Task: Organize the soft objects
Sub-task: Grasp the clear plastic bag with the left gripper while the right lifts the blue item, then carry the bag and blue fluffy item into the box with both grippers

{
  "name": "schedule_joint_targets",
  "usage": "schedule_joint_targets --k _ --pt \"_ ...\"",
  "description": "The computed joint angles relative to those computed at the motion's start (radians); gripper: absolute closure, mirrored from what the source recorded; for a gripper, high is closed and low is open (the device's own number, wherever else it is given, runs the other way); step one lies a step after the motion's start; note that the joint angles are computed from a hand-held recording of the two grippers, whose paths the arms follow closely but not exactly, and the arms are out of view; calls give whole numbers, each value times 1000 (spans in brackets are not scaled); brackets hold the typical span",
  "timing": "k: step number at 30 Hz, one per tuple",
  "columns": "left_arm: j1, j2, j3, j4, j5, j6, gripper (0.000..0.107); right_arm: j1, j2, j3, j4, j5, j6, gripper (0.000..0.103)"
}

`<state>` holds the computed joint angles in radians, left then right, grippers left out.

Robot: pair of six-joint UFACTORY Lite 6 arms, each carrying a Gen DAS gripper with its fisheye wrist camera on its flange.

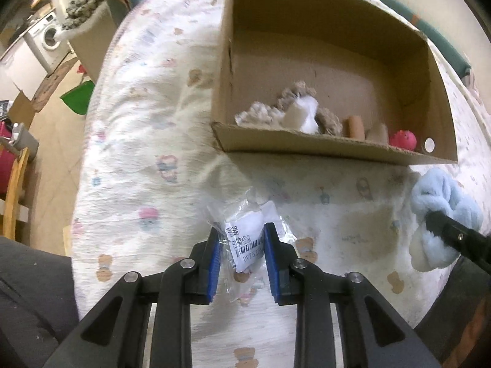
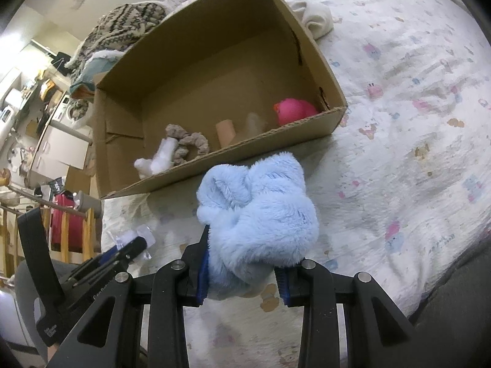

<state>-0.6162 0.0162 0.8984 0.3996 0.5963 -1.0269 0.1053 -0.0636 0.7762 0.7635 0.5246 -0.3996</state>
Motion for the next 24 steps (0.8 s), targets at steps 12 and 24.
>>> schedule_joint_targets --k 12,24 --pt "-56 -125 -36 194 105 -195 84 9 -118 -37 63 -2 -85 67" --pt "-62 -209 84 288 214 -194 84 -10 -230 53 79 30 -117 67"
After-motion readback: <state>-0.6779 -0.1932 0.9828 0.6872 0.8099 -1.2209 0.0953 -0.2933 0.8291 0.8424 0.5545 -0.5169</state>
